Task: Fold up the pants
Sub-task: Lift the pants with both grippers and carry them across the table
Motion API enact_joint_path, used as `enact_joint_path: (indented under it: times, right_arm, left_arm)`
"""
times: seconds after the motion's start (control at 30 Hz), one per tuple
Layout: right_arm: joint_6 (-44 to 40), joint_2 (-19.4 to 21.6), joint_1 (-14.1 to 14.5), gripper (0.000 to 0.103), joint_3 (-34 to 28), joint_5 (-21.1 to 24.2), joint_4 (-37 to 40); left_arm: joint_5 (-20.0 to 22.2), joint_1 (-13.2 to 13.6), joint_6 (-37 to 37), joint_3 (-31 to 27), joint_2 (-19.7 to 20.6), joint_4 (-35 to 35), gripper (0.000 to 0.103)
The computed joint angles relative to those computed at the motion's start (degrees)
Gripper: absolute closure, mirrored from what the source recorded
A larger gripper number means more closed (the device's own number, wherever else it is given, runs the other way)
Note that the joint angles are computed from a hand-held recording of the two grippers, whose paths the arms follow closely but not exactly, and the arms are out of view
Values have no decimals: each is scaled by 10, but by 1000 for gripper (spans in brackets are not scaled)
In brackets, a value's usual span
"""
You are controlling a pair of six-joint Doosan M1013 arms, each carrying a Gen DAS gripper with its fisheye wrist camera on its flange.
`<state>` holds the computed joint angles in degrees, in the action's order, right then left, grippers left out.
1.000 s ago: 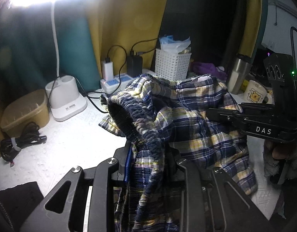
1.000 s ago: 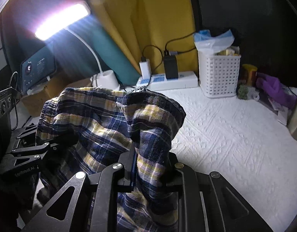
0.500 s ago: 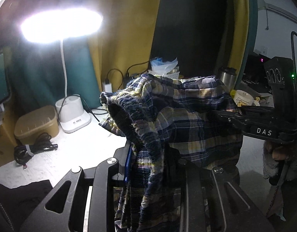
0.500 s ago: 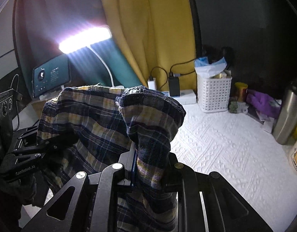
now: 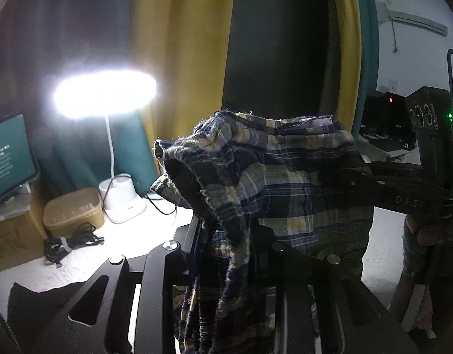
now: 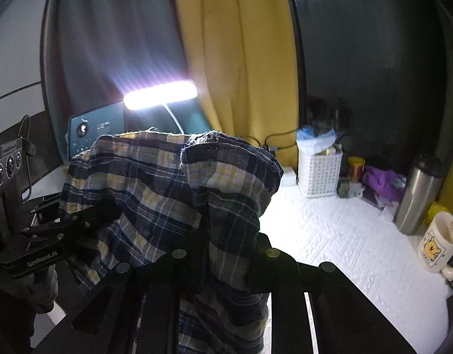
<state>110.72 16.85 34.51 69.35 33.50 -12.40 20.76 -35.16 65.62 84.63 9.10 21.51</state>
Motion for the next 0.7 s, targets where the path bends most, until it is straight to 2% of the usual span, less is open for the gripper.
enact_joint_path:
  times: [0.53,0.7]
  right_arm:
    - [57,-35,43,84,12,-39,-104]
    - [60,-37,55,84,8,-51,-121]
  left_arm:
    - [-45,-15,-234,59,-65,245,78]
    - [-48,-19,-320,78,-88,341,78]
